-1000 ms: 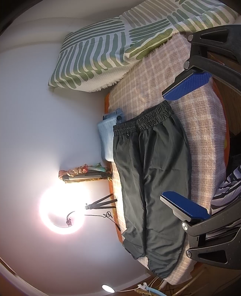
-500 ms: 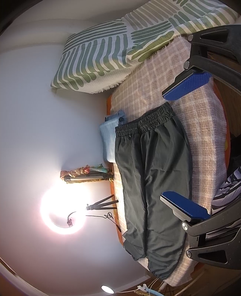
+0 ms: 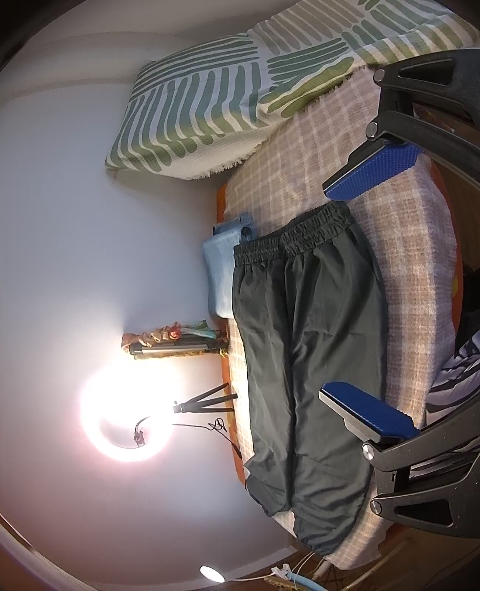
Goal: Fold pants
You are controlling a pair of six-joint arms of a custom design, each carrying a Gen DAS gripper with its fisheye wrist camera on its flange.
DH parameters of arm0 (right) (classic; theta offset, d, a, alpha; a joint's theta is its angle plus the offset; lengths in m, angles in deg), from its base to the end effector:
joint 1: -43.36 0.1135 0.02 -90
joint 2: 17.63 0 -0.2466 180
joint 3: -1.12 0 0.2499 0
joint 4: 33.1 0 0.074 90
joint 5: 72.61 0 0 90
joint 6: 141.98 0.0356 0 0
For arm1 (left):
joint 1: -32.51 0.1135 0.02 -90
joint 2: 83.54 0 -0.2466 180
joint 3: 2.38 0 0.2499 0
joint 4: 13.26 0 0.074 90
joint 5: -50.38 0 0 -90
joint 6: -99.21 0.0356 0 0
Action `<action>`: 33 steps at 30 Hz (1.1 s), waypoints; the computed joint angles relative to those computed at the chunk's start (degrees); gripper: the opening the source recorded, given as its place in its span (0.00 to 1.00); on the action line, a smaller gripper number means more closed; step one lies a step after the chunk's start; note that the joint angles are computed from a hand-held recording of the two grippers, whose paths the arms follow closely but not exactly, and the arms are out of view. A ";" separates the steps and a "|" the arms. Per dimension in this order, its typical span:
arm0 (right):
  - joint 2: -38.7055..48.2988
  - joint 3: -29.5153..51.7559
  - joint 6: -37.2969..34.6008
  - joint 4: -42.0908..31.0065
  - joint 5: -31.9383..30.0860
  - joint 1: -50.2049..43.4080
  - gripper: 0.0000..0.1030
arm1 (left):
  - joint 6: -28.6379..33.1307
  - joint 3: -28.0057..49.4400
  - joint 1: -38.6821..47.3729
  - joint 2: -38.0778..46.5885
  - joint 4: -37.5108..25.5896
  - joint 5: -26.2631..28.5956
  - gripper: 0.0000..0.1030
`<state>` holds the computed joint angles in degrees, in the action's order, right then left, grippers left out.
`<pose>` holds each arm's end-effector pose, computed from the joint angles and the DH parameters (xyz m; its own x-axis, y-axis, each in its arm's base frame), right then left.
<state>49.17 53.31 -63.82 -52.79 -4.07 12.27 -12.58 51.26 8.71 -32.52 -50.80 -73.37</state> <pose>0.2235 -0.1196 0.2168 -0.5178 0.0893 -0.8508 0.1180 0.9925 0.0323 0.1905 -0.0624 0.2573 -0.4562 -0.1361 -0.8794 -0.2699 0.9629 -0.0091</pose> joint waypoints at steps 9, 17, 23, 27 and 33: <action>3.70 4.65 -3.05 1.59 -6.70 1.76 0.97 | 7.22 -0.54 13.15 0.32 0.88 11.00 0.99; 12.85 17.51 -6.40 -2.58 -6.44 8.87 0.97 | 13.59 3.58 29.54 9.40 5.11 27.06 0.93; 25.00 33.83 -5.93 -9.98 -4.86 15.61 0.94 | 15.30 15.28 37.85 26.13 7.57 36.42 0.86; 35.29 47.08 -6.52 -13.59 -1.59 20.65 0.91 | 16.38 27.96 40.38 39.74 7.21 38.28 0.80; 53.38 70.40 -5.52 -21.74 0.55 25.97 0.86 | 17.99 57.07 42.03 64.42 -0.76 40.33 0.69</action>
